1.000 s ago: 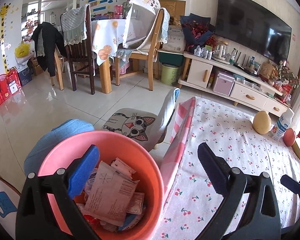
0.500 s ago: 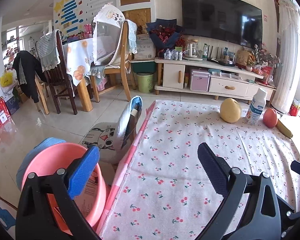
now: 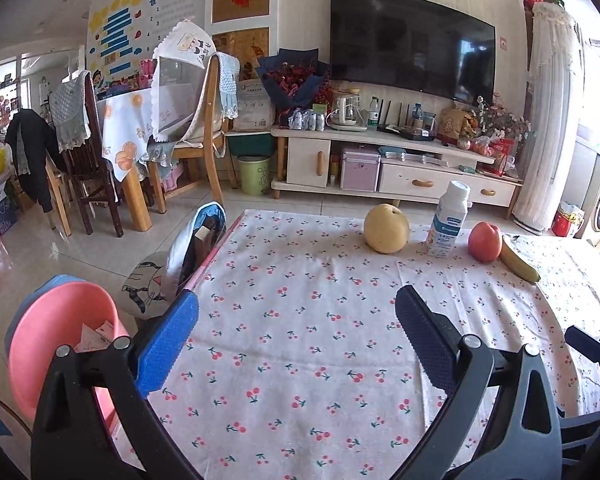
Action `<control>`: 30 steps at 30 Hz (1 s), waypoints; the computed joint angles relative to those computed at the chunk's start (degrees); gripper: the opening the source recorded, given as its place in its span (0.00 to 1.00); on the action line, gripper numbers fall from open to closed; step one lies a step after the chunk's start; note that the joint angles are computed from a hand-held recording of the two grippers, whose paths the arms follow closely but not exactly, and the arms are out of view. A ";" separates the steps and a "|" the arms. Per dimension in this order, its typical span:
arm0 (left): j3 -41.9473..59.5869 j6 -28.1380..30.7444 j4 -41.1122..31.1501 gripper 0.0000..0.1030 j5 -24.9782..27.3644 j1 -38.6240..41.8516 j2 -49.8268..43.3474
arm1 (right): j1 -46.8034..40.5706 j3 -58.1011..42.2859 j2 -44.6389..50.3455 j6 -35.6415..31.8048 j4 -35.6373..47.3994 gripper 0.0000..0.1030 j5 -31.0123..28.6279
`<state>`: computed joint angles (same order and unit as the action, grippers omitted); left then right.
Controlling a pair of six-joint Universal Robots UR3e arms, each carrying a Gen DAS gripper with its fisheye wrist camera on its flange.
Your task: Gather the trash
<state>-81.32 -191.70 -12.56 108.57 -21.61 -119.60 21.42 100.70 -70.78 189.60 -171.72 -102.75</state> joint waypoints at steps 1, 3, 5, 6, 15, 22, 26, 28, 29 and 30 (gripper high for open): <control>1.17 -0.23 -0.83 0.96 0.45 -0.79 -0.53 | -0.70 1.21 -0.88 -0.21 -0.68 0.90 0.03; 3.45 -0.92 -2.65 0.96 1.01 -2.18 -1.55 | -1.96 3.90 -2.90 -0.59 -2.28 0.90 0.00; 5.10 -2.09 -4.09 0.96 1.30 -3.31 -2.22 | -3.43 6.46 -4.87 -1.07 -4.06 0.90 -0.19; 5.87 -2.61 -4.51 0.96 1.55 -3.94 -2.53 | -4.17 7.77 -5.86 -1.09 -4.94 0.90 -0.13; 18.19 -3.33 -10.30 0.96 7.13 -11.53 -7.90 | -10.81 16.15 -14.28 -2.01 -8.94 0.90 2.68; 32.28 -1.69 -16.32 0.96 11.78 -17.15 -14.05 | -16.30 22.29 -21.29 -1.78 -11.87 0.90 4.69; 40.33 -1.10 -19.32 0.96 13.82 -19.59 -17.71 | -19.69 26.26 -25.16 -1.96 -15.15 0.90 5.63; 44.81 -0.60 -20.94 0.96 15.63 -20.82 -19.94 | -21.43 27.84 -26.43 -2.29 -16.72 0.90 6.04; 47.04 -0.42 -21.69 0.96 16.73 -21.44 -21.14 | -22.19 28.40 -27.09 -2.41 -16.88 0.90 6.41; 48.05 -0.19 -21.82 0.96 17.43 -21.90 -21.77 | -23.35 29.20 -27.94 -2.57 -17.03 0.90 7.41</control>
<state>-33.27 -191.89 -34.38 126.00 -43.51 -141.37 -1.93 129.90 -98.73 187.03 -188.75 -95.34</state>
